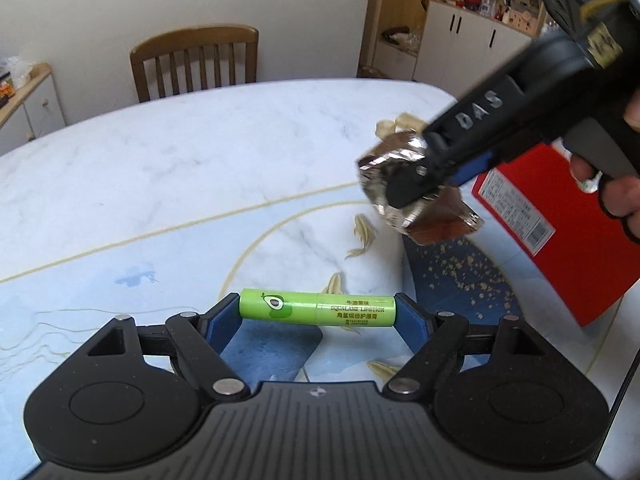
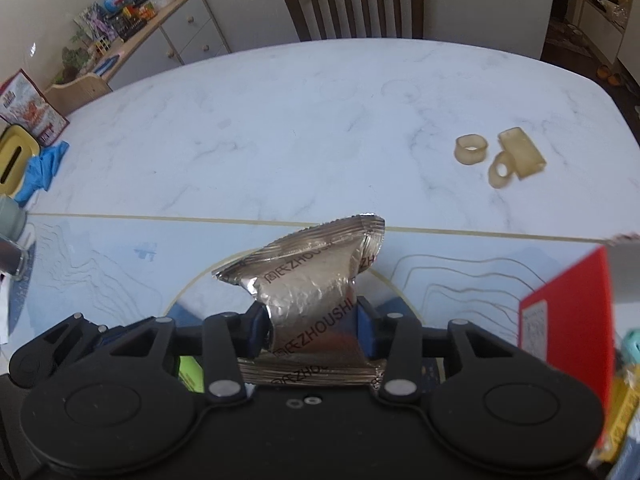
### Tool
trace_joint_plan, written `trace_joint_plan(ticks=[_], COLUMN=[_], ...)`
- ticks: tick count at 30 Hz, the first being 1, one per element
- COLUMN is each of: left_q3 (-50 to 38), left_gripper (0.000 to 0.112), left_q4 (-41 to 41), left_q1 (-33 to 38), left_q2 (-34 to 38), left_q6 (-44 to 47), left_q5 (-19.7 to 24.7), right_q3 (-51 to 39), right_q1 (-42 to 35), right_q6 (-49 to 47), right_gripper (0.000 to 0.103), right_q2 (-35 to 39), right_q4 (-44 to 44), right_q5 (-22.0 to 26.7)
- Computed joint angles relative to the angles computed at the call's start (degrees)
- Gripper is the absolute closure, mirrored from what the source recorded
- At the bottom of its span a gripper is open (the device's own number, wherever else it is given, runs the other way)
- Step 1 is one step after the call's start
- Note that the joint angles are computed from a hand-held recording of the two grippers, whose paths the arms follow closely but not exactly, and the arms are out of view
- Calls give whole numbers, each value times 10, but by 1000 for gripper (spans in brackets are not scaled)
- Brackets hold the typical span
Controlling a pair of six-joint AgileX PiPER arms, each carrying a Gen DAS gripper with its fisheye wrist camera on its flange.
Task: Organize objects
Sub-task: 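Carry the green lighter with the left tool while the right tool carries the gold bag into the box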
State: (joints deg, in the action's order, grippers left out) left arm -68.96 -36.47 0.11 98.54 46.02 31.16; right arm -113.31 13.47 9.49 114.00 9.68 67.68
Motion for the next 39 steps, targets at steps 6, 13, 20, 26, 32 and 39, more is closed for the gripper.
trace_joint_plan(ticks=[6, 13, 20, 26, 32, 39], left_q3=[-14, -33, -53, -73, -103, -158], left_gripper=[31, 31, 31, 31, 31, 31], left_q4=[44, 103, 127, 165, 224, 309], left_q1=[4, -3, -23, -67, -132, -219], left_q2=[-35, -73, -104, -121, -118, -83], left_q6=[-73, -160, -206, -254, -323, -419], left_q5=[28, 63, 94, 99, 96, 100], right_q3=[34, 83, 128, 164, 204, 240], right_q1=[-7, -22, -45, -87, -153, -262], right_q6=[4, -6, -22, -50, -95, -170], right_gripper=[61, 61, 61, 60, 60, 60], right_q2=[-52, -119, -188, -240, -287, -322], right_q4=[8, 24, 38, 61, 97, 150], right_q5=[0, -8, -15, -16, -15, 2])
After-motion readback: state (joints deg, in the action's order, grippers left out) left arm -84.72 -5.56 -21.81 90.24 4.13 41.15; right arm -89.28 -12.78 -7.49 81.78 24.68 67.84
